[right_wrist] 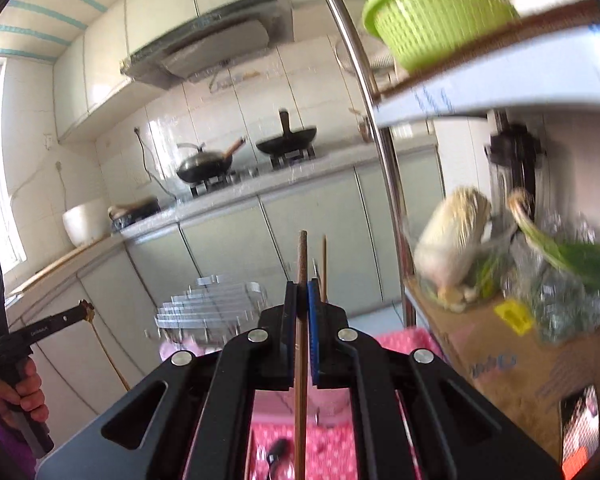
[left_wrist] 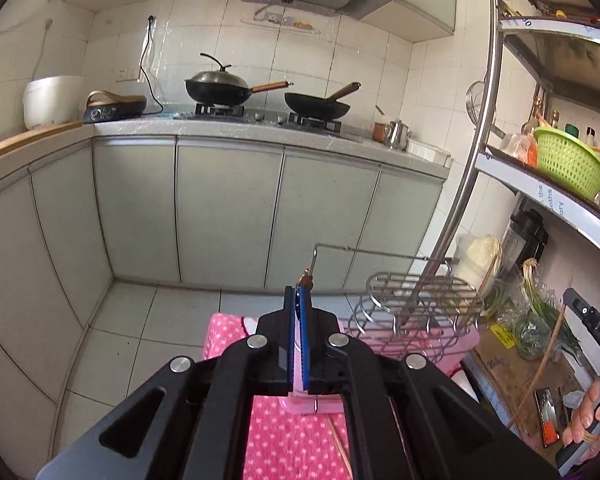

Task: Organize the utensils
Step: 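Carry gold spoon and chopstick up into the pink cup and release both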

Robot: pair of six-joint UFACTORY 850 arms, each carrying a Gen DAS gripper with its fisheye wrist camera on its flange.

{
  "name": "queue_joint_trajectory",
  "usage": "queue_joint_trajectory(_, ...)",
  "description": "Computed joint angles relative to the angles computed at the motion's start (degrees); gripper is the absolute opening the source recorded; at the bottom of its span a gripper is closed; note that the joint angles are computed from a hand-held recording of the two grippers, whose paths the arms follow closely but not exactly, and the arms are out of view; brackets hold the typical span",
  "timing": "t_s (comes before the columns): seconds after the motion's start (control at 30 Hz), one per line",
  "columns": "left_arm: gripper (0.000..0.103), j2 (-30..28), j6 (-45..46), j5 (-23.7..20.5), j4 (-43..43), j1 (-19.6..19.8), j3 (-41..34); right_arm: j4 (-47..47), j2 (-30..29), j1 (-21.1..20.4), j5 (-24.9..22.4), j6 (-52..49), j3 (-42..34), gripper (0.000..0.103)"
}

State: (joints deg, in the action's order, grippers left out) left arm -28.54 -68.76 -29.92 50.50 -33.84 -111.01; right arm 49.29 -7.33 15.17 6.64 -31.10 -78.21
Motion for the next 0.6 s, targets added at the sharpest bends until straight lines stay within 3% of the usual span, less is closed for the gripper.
queue_joint_trajectory(0.07, 0.001, -1.2, -0.5, -1.2, 1.5, 0.2, -2.9, -6.8, -1.0, -0.2, 1.4, 6.0, -2.5, 0.005)
queue_joint_trajectory(0.3, 0.001, -7.2, -1.5, -5.5, 6.3, 0.8, -14.2, -12.8, -6.7, -0.3, 8.0, 9.4, -11.0, 0.005)
queue_joint_trajectory(0.47, 0.001, -13.0, 1.9, -7.8, 6.3, 1.1, -21.8, -10.1, -11.6, 0.0, 12.3, 4.3, -16.0, 0.005)
queue_joint_trajectory(0.6, 0.001, -18.0, 7.0, -10.0, 3.8, 1.2, -28.1, -7.6, -15.6, -0.4, 11.7, 1.6, -19.7, 0.005)
